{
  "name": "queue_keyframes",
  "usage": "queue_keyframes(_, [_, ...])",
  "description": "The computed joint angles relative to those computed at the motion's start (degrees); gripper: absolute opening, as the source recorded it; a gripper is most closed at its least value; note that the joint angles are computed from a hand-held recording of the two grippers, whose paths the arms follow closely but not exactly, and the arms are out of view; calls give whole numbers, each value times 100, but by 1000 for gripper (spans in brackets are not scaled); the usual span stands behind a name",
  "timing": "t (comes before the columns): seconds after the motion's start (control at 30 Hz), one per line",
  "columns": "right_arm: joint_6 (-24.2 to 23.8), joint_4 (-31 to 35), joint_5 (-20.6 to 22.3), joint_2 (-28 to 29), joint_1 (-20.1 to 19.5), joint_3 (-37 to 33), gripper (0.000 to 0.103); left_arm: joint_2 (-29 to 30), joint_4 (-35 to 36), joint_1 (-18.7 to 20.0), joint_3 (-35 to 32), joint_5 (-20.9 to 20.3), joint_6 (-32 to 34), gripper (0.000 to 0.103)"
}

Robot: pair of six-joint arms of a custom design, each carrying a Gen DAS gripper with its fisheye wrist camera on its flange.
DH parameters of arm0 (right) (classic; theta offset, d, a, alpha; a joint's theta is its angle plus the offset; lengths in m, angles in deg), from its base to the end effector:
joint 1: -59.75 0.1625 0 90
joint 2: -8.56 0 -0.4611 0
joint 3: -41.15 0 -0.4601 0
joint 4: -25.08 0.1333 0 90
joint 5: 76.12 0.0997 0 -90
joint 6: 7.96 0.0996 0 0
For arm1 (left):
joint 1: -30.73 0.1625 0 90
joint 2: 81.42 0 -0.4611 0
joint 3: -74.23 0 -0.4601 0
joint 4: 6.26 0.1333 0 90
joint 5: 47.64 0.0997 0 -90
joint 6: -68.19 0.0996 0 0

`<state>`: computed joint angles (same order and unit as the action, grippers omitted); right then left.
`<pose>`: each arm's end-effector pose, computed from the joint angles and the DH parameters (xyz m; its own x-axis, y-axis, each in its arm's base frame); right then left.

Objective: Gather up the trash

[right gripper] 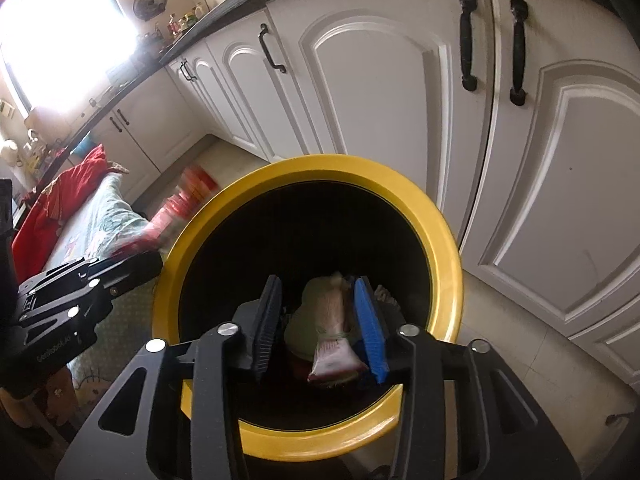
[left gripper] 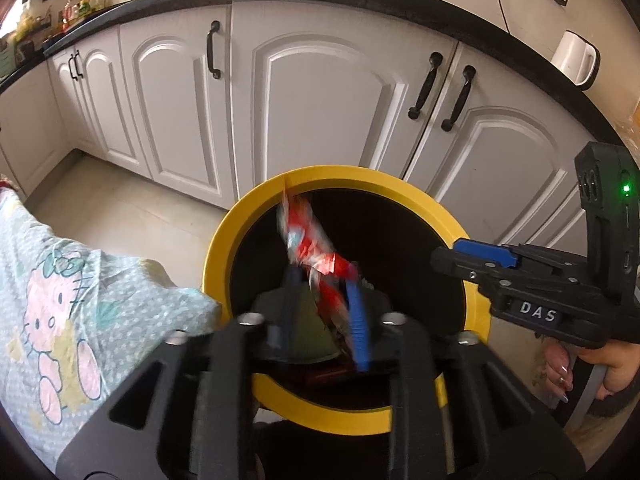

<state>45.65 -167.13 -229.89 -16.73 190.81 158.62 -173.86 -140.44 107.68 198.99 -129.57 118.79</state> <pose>0.3650 -0.3521 -0.1263 -0.7793 0.4954 0.3839 -0.0329 0.5794 -0.8144 0.0335 -0.5077 0.3012 -0.4456 0.8608 -0.2460 0.8906 0.4541 -0.0243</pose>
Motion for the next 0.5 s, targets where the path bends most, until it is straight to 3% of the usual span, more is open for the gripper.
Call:
queue_keyframes(0.07, [110,79,-54,-30,34,16,42,-1,16,5,-24,23,4,26])
queue_keyframes(0.17, [305,189,-172,-60,110,32,50,-26,-25,15,-35,84,-2,43])
queue_keyframes(0.23, [418,299,-241,-95,157,47,53,-51,5,44,-68,71,-8,49])
queue_keyframes(0.5, [1173,1219,-554,-251,451,-16,76,-225,77,171,-198,-14,-17,84])
